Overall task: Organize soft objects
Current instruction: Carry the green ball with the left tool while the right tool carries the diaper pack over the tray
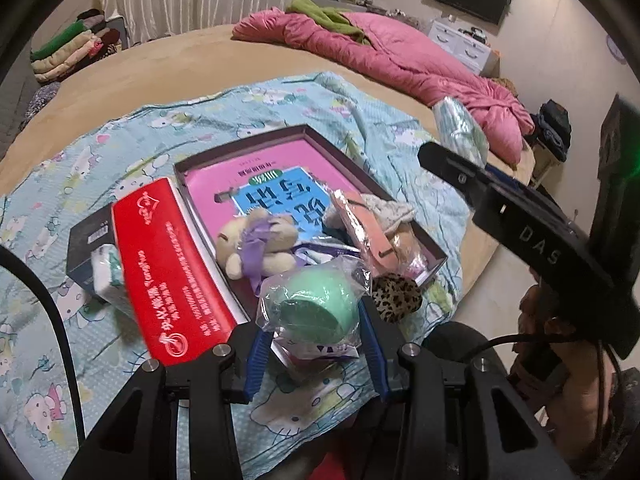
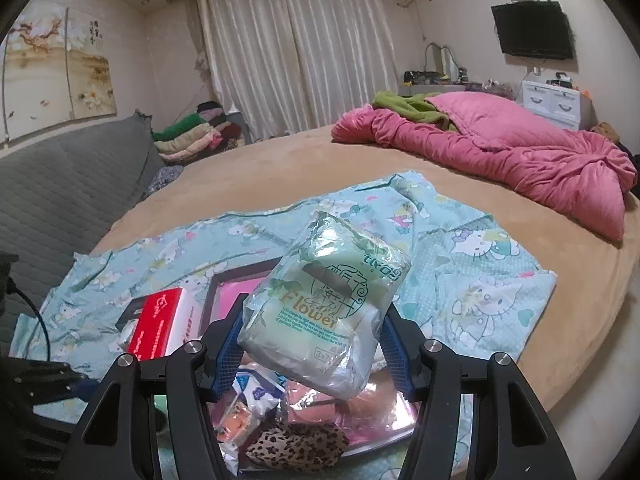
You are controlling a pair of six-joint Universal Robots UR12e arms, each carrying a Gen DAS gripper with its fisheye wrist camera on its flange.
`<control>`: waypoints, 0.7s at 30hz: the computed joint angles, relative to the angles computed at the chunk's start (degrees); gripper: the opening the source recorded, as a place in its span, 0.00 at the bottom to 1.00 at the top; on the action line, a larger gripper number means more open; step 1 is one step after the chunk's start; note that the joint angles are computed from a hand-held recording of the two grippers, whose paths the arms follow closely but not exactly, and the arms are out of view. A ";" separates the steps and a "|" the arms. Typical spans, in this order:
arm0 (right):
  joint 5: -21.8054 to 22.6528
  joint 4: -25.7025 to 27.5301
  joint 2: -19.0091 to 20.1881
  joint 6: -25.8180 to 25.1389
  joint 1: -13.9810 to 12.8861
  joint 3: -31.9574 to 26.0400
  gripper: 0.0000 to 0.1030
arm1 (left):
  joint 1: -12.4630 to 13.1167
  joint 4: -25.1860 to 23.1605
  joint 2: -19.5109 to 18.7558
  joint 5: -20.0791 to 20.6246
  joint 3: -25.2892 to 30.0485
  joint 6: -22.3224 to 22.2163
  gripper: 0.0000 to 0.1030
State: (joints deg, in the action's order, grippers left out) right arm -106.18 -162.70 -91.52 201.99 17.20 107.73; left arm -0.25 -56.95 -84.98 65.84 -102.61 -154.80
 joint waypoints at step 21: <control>0.42 1.98 0.72 -0.42 -0.68 0.29 0.60 | -1.65 2.65 -3.60 1.92 1.09 -1.70 0.41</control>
State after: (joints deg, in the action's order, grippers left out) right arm -105.76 -160.72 -90.81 201.57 16.53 108.03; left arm -1.91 -54.31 -88.58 67.76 -101.52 -156.50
